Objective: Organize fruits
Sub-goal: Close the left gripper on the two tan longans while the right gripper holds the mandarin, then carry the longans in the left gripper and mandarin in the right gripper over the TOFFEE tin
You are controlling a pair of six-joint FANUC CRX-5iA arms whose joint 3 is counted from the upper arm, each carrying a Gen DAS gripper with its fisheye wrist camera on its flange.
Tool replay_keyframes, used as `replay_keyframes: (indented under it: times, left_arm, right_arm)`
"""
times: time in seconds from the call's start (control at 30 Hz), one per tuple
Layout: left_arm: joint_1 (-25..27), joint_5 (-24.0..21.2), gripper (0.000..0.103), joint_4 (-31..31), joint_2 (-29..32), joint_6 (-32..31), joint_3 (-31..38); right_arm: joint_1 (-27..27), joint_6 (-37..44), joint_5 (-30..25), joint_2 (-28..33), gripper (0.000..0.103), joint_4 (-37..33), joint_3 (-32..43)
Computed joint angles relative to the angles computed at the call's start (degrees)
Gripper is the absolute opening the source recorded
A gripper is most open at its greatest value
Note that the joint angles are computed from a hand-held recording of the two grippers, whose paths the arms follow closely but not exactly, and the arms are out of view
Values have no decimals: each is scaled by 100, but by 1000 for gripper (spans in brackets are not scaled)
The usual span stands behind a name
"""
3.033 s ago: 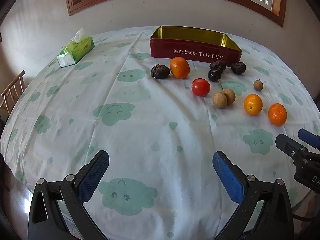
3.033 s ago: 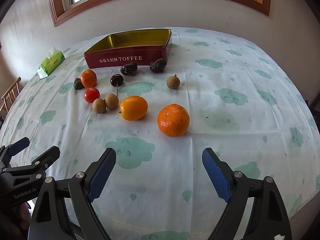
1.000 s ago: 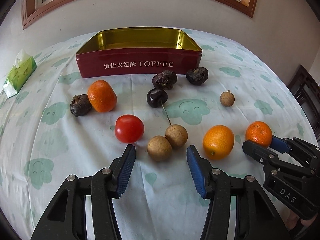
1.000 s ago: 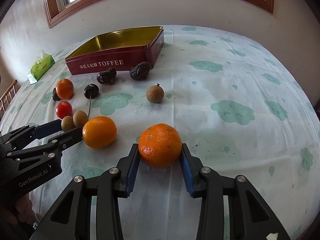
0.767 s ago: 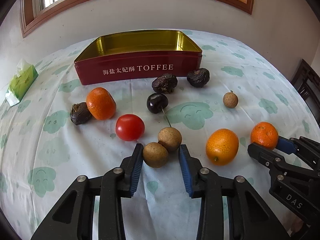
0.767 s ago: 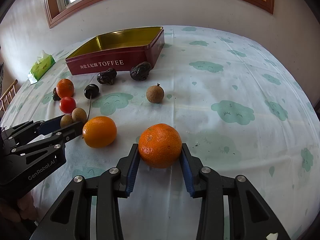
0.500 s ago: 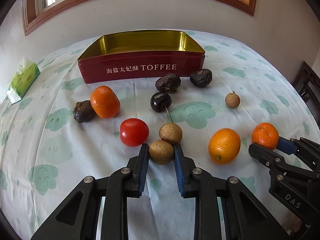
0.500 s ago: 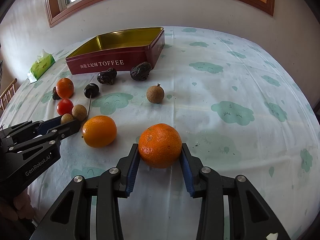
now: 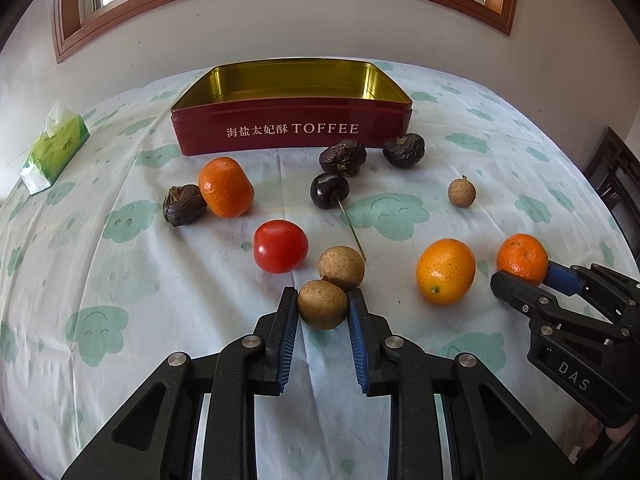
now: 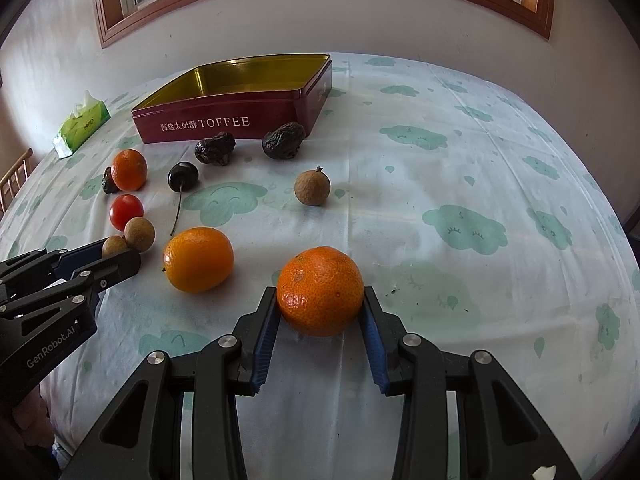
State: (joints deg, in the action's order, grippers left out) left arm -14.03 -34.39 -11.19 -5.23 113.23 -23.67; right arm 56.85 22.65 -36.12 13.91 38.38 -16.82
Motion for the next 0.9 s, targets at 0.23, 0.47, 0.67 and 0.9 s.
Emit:
replay_keyframes:
  times: [0.23,0.47,0.67,0.9]
  left_arm:
    - [-13,-74,26,-79,-100,49,-20]
    - [102,28,26,86,-241,-151,-131]
    - [289,150,26,398,-358,-449,-274]
    - [521,321,26,830,-466,-906,-425]
  right_arm:
    - [19,94,-139,62,37,-61,112]
    - [36,236,-304,121,36,-229,268]
    - [11,383,-426,155,36,-443,410]
    - [-67,215,-477,90,36,-355,437]
